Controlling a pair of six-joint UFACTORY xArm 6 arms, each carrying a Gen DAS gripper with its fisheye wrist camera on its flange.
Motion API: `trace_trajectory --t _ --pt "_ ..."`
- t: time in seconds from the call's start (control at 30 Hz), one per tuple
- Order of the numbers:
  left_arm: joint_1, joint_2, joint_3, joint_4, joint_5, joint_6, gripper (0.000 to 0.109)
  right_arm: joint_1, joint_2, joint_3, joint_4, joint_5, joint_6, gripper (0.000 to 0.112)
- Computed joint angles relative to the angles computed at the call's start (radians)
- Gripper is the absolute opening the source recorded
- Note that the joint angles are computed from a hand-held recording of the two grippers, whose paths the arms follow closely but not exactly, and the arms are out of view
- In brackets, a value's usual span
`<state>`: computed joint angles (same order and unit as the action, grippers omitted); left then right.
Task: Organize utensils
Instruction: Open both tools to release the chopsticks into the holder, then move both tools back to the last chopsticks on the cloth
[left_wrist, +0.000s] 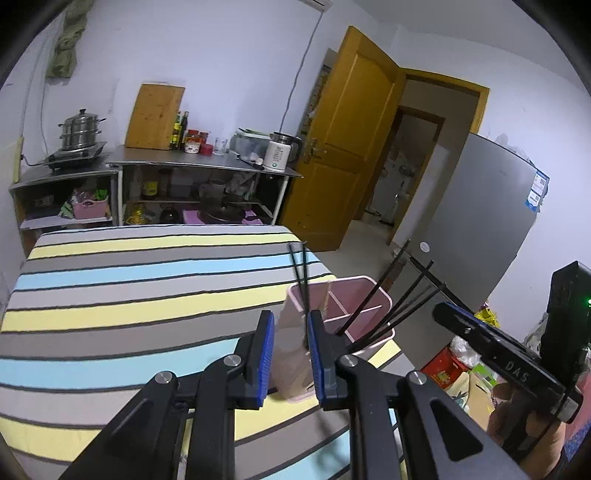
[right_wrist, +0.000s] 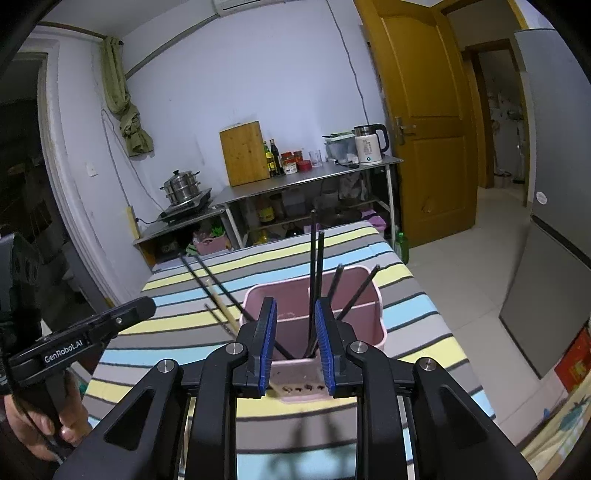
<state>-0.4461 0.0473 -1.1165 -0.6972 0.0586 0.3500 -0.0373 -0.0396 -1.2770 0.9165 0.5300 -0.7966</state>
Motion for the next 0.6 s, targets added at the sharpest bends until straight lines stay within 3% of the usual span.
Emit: trace_trajectory --t 0.23,0.6 --pt "0.017 -0.109 0.155 -0.034 -0.033 0.02 0.018 0.01 -0.072 0.079 0.011 0.018 -0.018 0.022" --pt "0.053 -0.213 0.354 -0.002 -0.049 -0.051 0.018 0.055 -0.143 0.183 0.003 0.068 -0.034 0.023"
